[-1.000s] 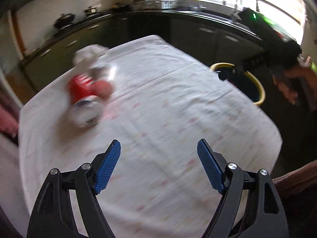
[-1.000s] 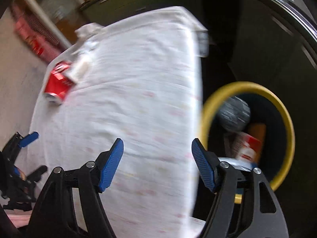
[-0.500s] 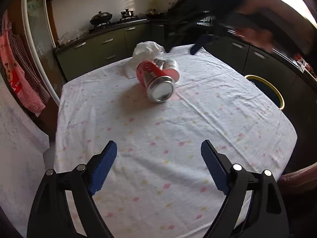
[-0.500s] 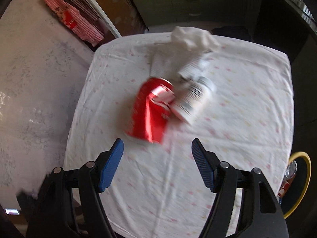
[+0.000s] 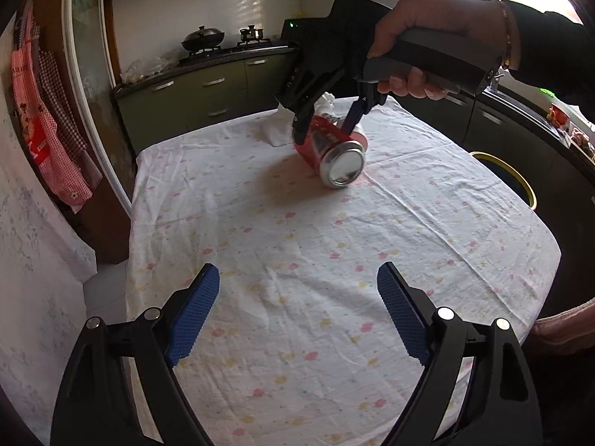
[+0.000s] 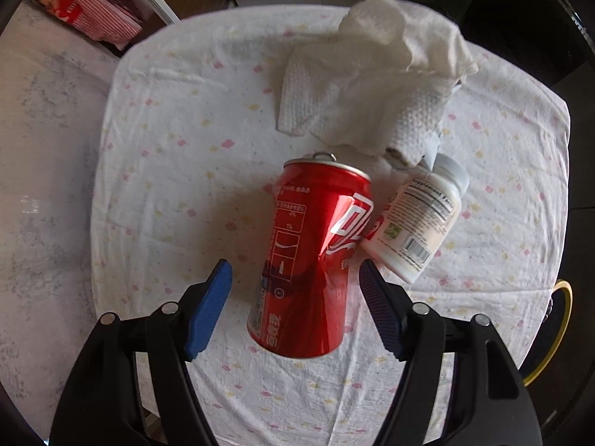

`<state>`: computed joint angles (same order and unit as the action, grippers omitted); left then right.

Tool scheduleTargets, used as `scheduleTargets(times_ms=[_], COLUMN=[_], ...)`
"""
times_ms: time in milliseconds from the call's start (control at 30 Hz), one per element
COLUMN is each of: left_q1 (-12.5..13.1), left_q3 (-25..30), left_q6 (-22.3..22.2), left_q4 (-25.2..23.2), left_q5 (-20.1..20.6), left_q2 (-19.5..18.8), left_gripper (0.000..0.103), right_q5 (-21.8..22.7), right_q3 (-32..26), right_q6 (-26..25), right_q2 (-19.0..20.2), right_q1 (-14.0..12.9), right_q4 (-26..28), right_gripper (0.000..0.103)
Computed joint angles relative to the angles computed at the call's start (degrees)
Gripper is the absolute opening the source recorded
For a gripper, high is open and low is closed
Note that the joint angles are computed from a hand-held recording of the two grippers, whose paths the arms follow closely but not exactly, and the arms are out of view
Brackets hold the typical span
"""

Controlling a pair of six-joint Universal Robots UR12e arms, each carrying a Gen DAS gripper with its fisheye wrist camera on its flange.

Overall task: Collect trash
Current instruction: 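Grasp the red cola can with the right gripper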

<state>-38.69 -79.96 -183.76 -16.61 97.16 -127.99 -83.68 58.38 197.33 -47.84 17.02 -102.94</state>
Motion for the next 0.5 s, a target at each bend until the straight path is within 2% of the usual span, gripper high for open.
scheduleTargets(times_ms=[267,500], left_q1=[0.40,0.39], left_q3=[-0.71,-0.65], left_q6=[0.02,-0.26], left_q4=[0.93,0.51], left_q5=[-0.80,-0.56], left_q2=[0.10,0.04], left_gripper=[0.086,0.086], right_q5=[-0.02,-0.86], right_q3=[-2.66,-3.95], right_q6=[1.26,-0.42], right_q2=[2.56,3.82], right_q1=[-0.27,-0.20], right_q4=[4.49,4.38], right_gripper=[0.056,0.046])
